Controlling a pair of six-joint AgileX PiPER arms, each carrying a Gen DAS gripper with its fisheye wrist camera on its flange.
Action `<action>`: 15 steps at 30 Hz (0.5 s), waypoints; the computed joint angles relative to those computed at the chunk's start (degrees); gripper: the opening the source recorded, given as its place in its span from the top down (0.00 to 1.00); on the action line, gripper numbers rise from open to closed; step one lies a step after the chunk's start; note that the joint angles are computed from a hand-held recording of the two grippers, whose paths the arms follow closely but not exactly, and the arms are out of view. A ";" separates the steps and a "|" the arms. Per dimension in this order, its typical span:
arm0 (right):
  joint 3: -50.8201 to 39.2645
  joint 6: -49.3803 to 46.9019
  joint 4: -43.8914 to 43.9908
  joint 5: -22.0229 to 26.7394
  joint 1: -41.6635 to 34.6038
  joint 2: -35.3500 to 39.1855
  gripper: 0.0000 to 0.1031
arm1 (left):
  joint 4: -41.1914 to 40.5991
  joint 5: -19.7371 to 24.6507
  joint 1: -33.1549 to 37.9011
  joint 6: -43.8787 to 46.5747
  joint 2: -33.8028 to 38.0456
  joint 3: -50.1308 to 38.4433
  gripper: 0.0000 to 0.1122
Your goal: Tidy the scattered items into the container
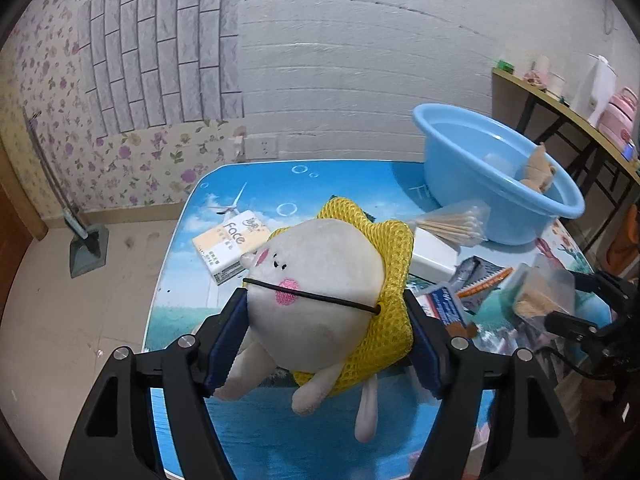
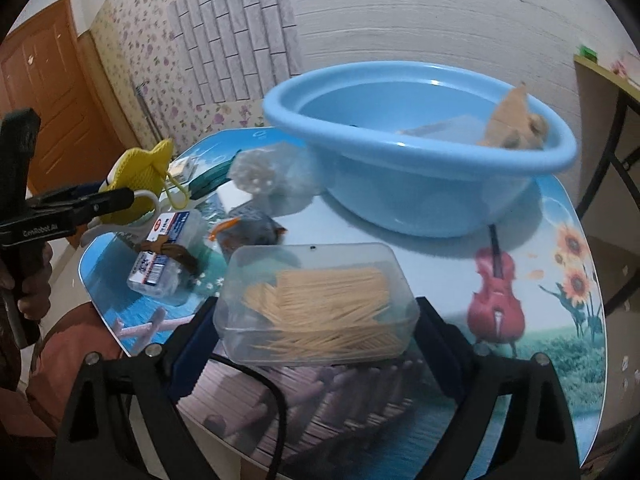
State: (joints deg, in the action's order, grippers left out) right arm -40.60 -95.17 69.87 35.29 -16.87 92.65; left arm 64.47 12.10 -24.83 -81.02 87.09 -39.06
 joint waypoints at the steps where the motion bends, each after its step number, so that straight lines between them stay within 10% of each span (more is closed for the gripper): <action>1: -0.29 -0.08 -0.09 0.31 -0.55 0.30 0.09 | -0.28 0.19 0.13 0.17 0.17 -0.18 0.34; 15: -1.05 -0.09 4.33 -2.93 -2.36 0.86 0.09 | -5.09 -0.86 1.29 5.55 -0.80 0.14 0.33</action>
State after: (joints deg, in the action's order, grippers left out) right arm -41.65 -95.26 74.19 32.36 -19.23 93.52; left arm 59.38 11.24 -23.54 -75.46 86.30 -38.92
